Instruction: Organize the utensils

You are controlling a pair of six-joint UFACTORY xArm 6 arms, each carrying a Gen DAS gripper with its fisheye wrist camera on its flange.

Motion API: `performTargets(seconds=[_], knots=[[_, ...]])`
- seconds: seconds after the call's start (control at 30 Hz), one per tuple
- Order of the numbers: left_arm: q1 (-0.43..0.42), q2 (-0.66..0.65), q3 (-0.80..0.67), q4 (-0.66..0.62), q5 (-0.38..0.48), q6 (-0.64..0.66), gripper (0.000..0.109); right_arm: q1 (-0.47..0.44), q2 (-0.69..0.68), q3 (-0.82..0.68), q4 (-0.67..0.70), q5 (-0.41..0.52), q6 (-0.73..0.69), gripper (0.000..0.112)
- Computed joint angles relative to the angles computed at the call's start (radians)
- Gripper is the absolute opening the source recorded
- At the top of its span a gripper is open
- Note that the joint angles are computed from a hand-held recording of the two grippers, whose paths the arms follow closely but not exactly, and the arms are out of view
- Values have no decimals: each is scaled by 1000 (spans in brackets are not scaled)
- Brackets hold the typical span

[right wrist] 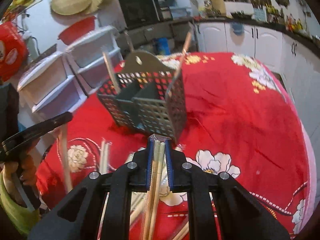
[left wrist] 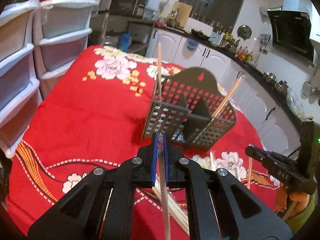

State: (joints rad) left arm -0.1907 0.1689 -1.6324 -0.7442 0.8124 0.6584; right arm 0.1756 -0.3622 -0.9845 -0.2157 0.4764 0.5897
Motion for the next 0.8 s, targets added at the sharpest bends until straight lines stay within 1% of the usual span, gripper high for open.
performTargets(seconds=[0.27, 0.43, 0.8], knots=[[-18, 9, -68, -39, 12, 13, 2, 30, -35, -23, -93, -60, 28, 11], [-30, 20, -120, -60, 22, 22, 2, 38, -39, -53, -200, -82, 88, 11], [-67, 106, -306, -82, 37, -17, 1, 22, -2, -140, -314, -122, 154, 11]])
